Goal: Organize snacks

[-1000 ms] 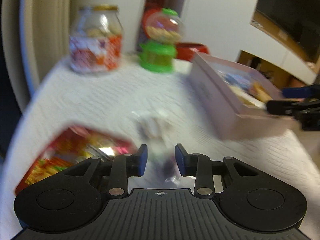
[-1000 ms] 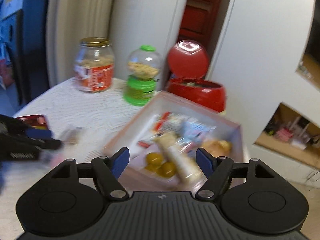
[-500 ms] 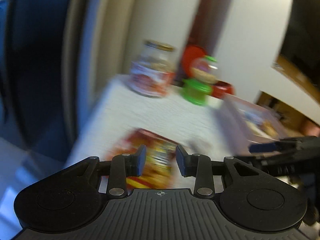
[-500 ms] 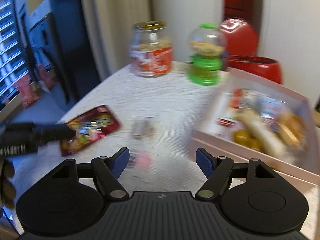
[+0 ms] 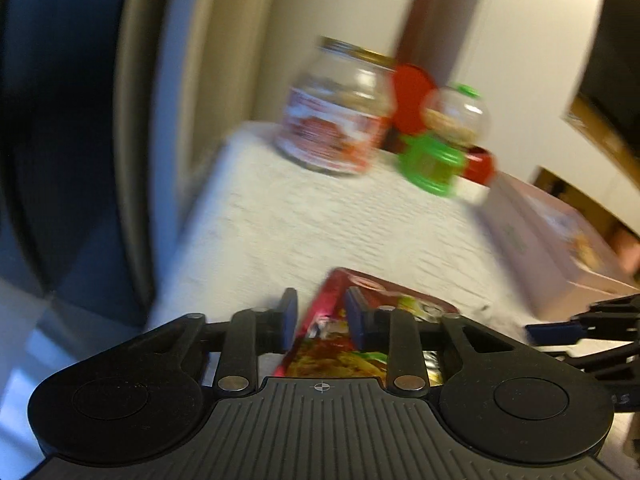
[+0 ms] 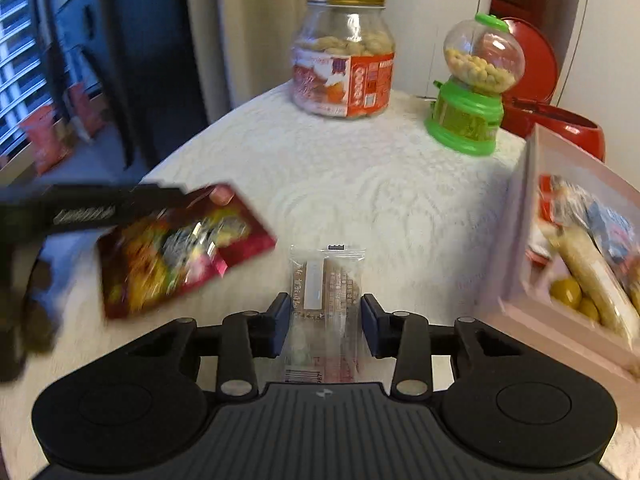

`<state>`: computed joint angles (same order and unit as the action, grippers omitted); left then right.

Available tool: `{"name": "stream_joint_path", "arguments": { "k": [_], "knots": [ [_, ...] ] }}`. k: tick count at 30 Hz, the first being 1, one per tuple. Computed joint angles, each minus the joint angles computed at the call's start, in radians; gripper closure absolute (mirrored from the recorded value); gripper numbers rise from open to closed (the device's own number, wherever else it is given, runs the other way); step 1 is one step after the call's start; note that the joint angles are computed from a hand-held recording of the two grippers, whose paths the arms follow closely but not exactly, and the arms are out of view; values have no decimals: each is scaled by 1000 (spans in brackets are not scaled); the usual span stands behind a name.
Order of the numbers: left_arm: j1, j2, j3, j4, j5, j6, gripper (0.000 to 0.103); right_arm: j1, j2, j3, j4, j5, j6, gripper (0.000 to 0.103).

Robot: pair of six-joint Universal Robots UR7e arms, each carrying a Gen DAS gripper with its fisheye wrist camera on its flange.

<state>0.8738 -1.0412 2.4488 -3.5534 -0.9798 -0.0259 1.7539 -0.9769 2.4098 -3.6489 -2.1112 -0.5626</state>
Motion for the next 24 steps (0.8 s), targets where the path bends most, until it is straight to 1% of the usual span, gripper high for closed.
{"name": "stream_joint_path", "arguments": {
  "k": [1,4,6,8,11,13,15,16,17,19,22,24],
  "knots": [
    [-14,-1,16,6,-25,-18,74,-11,-25,35,-16,3,-8,66],
    [-75,20,62,-6,-56,-57,74,-47,-95,110,-53,11,-16,66],
    [-127,36,90,-11,-62,-81,73,-78,-130,154,-111,9,-40,66],
    [-178,67,103,-13,-57,-103,73,-102,-138,190,-203,-14,-84,66],
    [-234,100,105,0,-40,-111,73,-144,-176,232,-257,-12,-106,62],
    [-268,124,94,20,-1,-118,72,-157,-195,266,-303,8,-114,56],
    [-292,137,81,45,46,-125,70,-160,-218,291,-323,45,-118,35],
    [-301,139,78,56,69,-130,70,-160,-230,307,-332,72,-114,31],
    [-309,138,76,71,94,-138,70,-159,-236,311,-327,95,-107,28],
    [-315,129,79,83,132,-154,70,-150,-260,316,-264,136,-75,27],
    [-300,111,85,64,182,-182,70,-126,-239,271,-140,152,16,27],
    [-293,77,109,42,211,-213,70,-105,-197,240,-93,144,78,27]
  ]
}}
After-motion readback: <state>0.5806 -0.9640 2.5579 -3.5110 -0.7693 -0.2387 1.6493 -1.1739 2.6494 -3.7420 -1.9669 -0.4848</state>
